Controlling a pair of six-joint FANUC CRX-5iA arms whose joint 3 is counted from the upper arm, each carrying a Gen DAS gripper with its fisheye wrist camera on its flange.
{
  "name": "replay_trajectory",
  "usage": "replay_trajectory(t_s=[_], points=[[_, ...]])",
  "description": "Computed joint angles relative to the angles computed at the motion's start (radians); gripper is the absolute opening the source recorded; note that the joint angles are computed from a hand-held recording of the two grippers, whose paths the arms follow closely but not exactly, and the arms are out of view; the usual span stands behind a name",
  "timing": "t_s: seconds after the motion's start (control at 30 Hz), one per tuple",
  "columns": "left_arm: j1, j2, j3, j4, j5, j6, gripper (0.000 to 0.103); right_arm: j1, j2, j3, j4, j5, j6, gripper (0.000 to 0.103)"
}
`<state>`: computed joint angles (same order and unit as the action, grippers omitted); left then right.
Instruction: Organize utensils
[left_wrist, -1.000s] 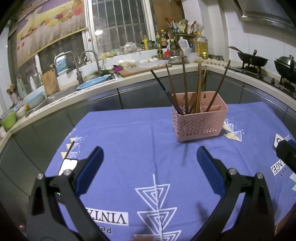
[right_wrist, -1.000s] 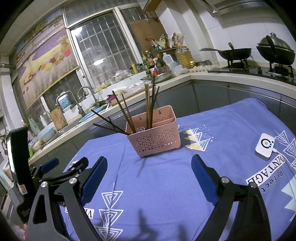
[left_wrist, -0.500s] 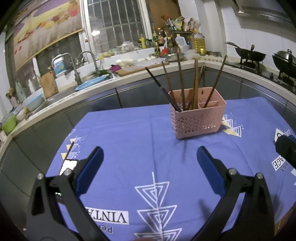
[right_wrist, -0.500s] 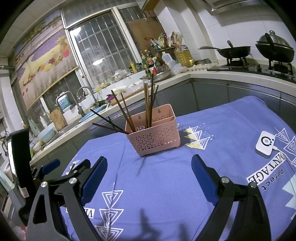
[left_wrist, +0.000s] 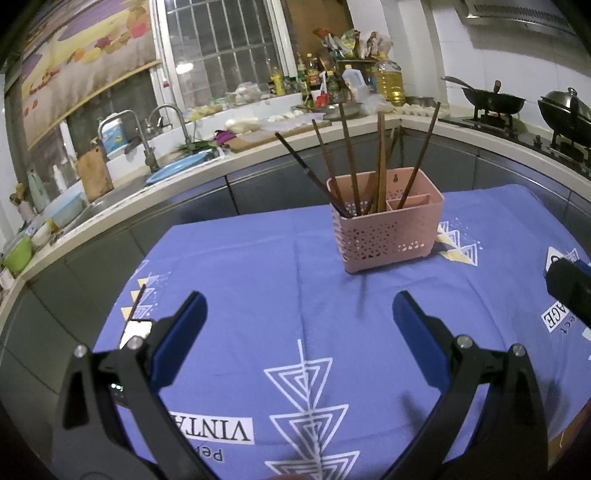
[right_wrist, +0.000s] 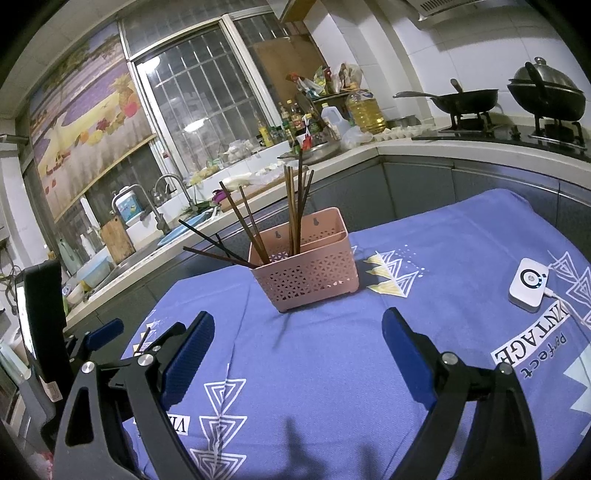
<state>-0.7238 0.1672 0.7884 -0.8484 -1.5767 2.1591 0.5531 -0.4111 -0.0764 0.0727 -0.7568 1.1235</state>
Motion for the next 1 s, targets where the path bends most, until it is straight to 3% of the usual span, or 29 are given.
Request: replay_trajectory(t_s=[0.5, 1.0], points=[[0.004, 0.009, 0.005, 0.011, -0.009, -0.018, 0.097, 0.051, -0.045, -0.059, 0.070, 0.004, -0.091, 0.091], [0.031, 0.005, -0.009, 0.058, 0.012, -0.022, 0.097, 0.038, -0.038, -0.049, 0.055, 0.002, -0.077, 0.091]])
